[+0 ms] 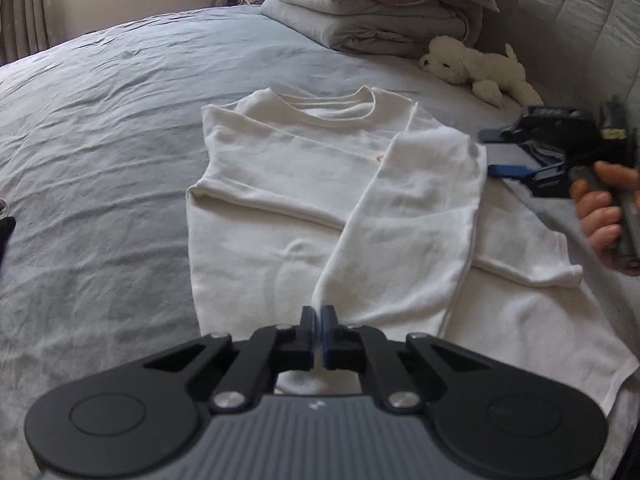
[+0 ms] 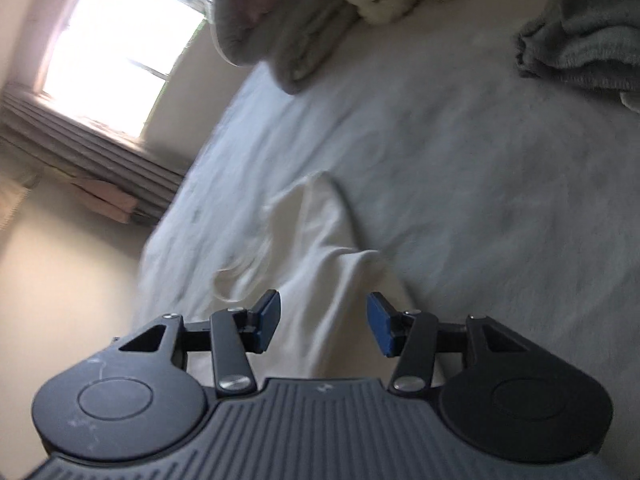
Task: Fold clothes
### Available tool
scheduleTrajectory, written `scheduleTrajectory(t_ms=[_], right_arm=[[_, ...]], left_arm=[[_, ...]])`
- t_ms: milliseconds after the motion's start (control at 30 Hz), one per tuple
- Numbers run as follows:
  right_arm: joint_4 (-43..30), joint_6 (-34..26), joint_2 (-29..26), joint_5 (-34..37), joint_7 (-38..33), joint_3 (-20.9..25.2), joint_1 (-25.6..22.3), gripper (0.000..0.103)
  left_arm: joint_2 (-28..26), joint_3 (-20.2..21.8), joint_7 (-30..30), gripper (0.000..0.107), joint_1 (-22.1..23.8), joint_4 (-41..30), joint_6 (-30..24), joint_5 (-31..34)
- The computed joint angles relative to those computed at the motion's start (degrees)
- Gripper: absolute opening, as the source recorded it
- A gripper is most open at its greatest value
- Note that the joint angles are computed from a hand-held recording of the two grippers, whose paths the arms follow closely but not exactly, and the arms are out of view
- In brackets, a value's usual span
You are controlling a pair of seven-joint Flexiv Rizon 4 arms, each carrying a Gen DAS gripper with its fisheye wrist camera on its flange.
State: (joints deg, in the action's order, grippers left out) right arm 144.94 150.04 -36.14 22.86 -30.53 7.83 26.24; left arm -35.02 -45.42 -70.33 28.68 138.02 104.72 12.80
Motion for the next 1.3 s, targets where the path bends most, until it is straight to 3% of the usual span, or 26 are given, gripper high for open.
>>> scheduleTrajectory(t_ms=[133,200,267,333,433,500,533,600,667,700,733,767,833,900,933,967,1033,1167,1300], right_arm=[[-3.44,4.46,-4.33,0.76,1.70,0.44,-0.36,0.052],[-5.27,1.49,-4.15,6.66,-0.07,-1.46,3.33,0.051],[-6.26,0.22,-4.54,12.07,0.30,-1.83,5.16,0.024],[-6.75,1.64,-5.80,15.02,1.81,-1.36,5.36,0.013],[-8.78,-0.68,-5.49,24.01,-0.48,-3.42,9.56,0.007],[-11.06,-5.43,-4.15,31.86,-7.99,-7.27,13.68,0.008],[-10.91,-6.04,-4.07,31.51,-9.43,-7.49,13.38,0.008],[-8.82,-1.65,-4.93,24.67,-6.51,-4.09,8.78,0.012],[-7.11,1.33,-4.74,18.71,-7.22,-3.92,7.06,0.019],[-6.86,-0.88,-3.34,18.37,-11.36,-5.52,8.40,0.026],[-6.91,-5.12,-1.31,19.59,-17.39,-8.47,11.35,0.045],[-7.90,-8.63,-0.20,22.68,-23.74,-10.95,14.33,0.046],[-9.11,-11.19,-0.43,24.08,-29.51,-11.75,15.49,0.046],[-7.06,-9.96,-1.05,17.67,-26.36,-9.59,12.83,0.043],[-7.92,-12.04,-0.84,18.10,-28.78,-10.28,13.57,0.028],[-8.99,-14.67,-0.57,20.16,-32.31,-12.43,15.92,0.021],[-9.87,-16.71,-0.40,24.13,-36.00,-15.84,20.31,0.017],[-10.57,-13.39,0.96,28.13,-37.65,-15.47,20.75,0.016],[-12.75,-20.34,0.19,29.59,-39.90,-14.89,18.31,0.016]], left_arm=[[-0.26,-0.87,0.01,0.002,1.13,-0.03,0.27,0.27],[-0.16,-0.60,-0.05,0.002,1.04,-0.12,0.40,0.30],[-0.18,-0.45,-0.06,0.003,0.97,-0.23,0.42,0.37],[-0.26,-0.39,0.01,0.002,0.95,-0.36,0.37,0.44],[-0.25,0.36,0.31,0.002,0.52,-0.71,-0.25,0.15],[-0.70,-0.33,0.80,0.002,1.29,-0.83,-1.10,0.01],[-0.97,-0.94,1.21,0.002,1.89,-0.84,-1.53,-0.03],[-1.12,-1.66,2.01,0.002,2.53,-0.71,-1.51,-0.03],[-0.92,-1.41,2.22,0.003,2.34,-0.68,-1.07,-0.32],[-0.72,-0.74,2.16,0.003,1.79,-0.78,-0.81,-0.55],[-0.60,0.00,2.09,0.003,1.19,-0.95,-0.58,-0.74],[-0.56,0.62,2.00,0.003,0.71,-1.13,-0.42,-0.89],[-1.08,0.41,1.93,0.003,1.06,-1.42,-0.68,-0.96],[-1.46,-0.23,1.92,0.003,1.75,-1.45,-0.81,-0.92],[-1.57,-0.56,1.91,0.003,2.09,-1.39,-0.81,-0.87],[-1.55,-0.76,1.93,0.002,2.27,-1.31,-0.75,-0.77],[-1.55,-1.54,2.19,0.002,3.01,-1.03,-0.66,-0.30],[-1.43,-1.42,3.00,0.002,2.95,-1.06,-1.07,0.03],[-1.13,0.94,3.51,0.002,0.44,-1.63,-2.08,-1.46]])
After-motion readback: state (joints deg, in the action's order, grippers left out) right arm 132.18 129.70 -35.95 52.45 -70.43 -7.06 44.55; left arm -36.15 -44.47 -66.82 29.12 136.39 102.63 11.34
